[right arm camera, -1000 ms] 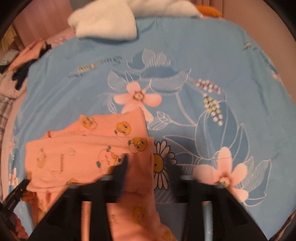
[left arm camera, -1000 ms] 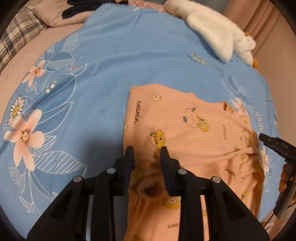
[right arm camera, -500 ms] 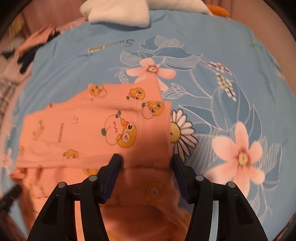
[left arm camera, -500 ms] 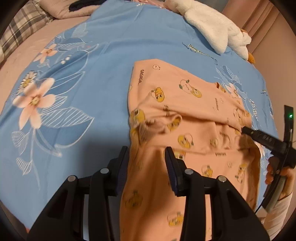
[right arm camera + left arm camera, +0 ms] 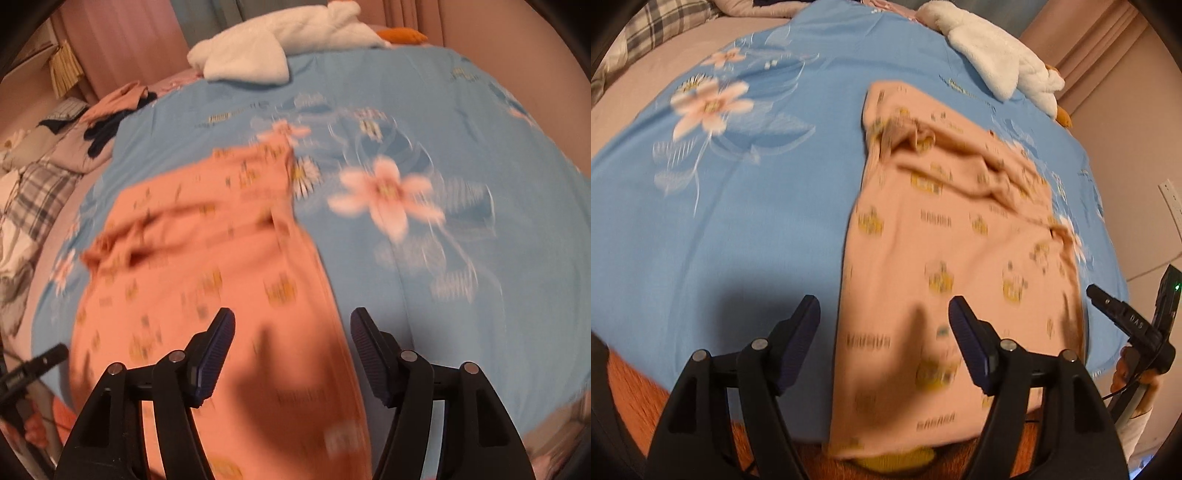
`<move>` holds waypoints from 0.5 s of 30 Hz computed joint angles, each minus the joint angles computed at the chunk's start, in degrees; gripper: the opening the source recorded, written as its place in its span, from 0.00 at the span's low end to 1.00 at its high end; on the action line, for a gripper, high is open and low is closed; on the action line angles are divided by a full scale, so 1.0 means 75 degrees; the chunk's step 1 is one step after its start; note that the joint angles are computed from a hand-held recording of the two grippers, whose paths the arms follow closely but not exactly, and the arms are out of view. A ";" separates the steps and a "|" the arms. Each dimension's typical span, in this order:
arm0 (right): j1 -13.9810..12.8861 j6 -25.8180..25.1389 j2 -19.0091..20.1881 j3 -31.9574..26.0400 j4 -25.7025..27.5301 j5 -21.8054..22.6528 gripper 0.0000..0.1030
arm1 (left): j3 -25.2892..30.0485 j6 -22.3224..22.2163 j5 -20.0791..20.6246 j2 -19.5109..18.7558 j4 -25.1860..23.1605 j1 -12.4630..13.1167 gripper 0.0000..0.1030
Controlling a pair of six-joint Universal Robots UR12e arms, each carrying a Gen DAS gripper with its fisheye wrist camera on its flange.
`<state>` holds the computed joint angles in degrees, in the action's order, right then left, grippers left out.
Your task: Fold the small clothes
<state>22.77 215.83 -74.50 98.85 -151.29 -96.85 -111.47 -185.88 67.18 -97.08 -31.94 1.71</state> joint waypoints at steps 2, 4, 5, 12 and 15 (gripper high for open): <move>0.0083 0.0100 -0.0149 0.0271 -0.0051 -0.0085 0.63 | -0.0227 0.0124 0.0157 0.0148 0.0093 -0.0025 0.70; 0.0138 0.0233 -0.0304 0.0550 -0.0178 -0.0094 0.63 | -0.0447 0.0102 0.0219 0.0263 0.0342 -0.0027 0.70; 0.0162 0.0300 -0.0385 0.0649 -0.0169 -0.0081 0.63 | -0.0555 0.0088 0.0180 0.0325 0.0377 -0.0002 0.70; 0.0335 0.0525 -0.0596 0.1054 -0.0162 -0.0318 0.63 | -0.1092 0.0182 -0.0085 0.0602 0.0669 0.0061 0.69; 0.0366 0.0628 -0.0630 0.1144 -0.0109 -0.0325 0.63 | -0.1233 0.0181 -0.0158 0.0654 0.0797 0.0049 0.69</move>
